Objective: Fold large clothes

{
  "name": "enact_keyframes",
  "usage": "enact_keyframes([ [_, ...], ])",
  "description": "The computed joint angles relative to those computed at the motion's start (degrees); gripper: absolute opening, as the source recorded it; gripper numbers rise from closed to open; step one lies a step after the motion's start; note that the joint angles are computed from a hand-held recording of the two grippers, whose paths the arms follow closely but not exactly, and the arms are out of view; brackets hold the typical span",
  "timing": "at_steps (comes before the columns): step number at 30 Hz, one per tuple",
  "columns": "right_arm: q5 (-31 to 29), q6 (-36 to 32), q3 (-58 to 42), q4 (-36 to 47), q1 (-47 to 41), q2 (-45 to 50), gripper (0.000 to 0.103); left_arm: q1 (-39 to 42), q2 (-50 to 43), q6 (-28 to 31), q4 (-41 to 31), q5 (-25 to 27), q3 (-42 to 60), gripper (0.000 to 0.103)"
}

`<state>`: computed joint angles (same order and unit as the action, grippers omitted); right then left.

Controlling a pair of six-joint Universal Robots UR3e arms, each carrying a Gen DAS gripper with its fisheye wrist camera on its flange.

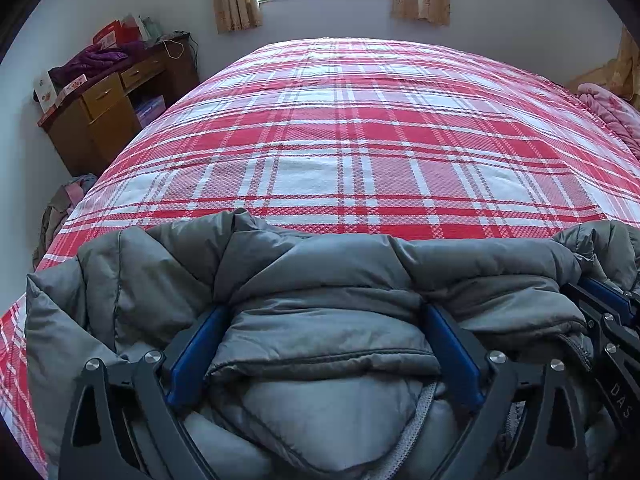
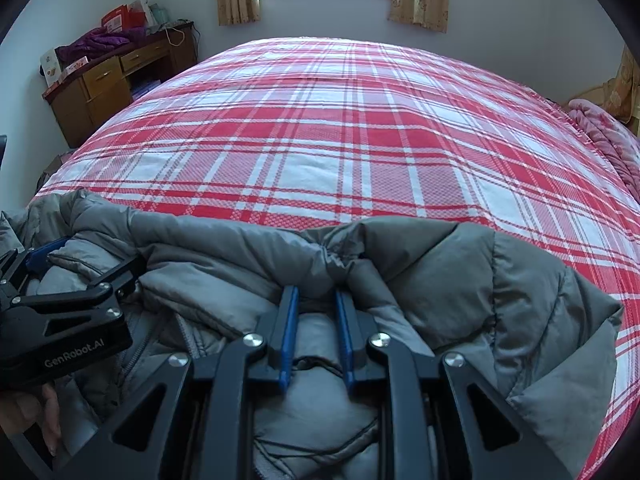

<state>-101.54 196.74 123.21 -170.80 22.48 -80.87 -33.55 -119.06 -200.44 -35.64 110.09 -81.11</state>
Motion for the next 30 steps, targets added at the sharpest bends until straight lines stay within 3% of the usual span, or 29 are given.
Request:
enact_keyframes([
  [12, -1.2, 1.4, -1.4, 1.8, 1.0, 0.6, 0.022, -0.1, -1.1, -0.5, -2.4, 0.4, 2.6, 0.101],
  [14, -1.8, 0.1, -3.2, 4.1, 1.2, 1.1, 0.022, 1.2, 1.1, 0.2, -5.8, -1.9, 3.4, 0.101],
  [16, -0.7, -2.4, -4.0, 7.6, 0.4, -1.1, 0.027, 1.8, 7.2, -0.3, -3.6, -1.0, -0.9, 0.1],
  [17, -0.1, -3.9, -3.4, 9.6, -0.3, -3.9, 0.033, 2.6, 11.3, 0.1, -1.8, -2.2, -4.6, 0.1],
  [19, 2.6, -4.8, 1.6, 11.7, -2.7, -14.1, 0.073, 4.4, 21.0, 1.2, -2.7, -5.1, -11.7, 0.1],
  [20, 2.1, -4.5, 4.9, 11.8, -3.0, -20.1, 0.079, 4.6, 25.2, 1.4, -4.1, -5.0, -14.7, 0.1],
  [23, 3.1, -4.0, 13.3, 18.2, -4.4, -38.1, 0.082, 4.8, 41.4, 2.3, -7.2, -4.4, -28.1, 0.1],
  [25, 3.7, -0.7, 17.0, 27.7, -4.2, -50.1, 0.082, 4.7, 52.4, 1.7, -11.3, -4.7, -35.9, 0.1],
  [28, 0.5, 5.1, 22.0, 42.6, 2.0, -67.2, 0.082, 1.1, 68.1, -1.3, -20.9, -2.9, -44.5, 0.1],
  [30, -4.4, 13.8, 23.1, 52.3, 11.4, -74.2, 0.082, -5.6, 74.5, -6.9, -27.4, 1.2, -47.6, 0.1],
])
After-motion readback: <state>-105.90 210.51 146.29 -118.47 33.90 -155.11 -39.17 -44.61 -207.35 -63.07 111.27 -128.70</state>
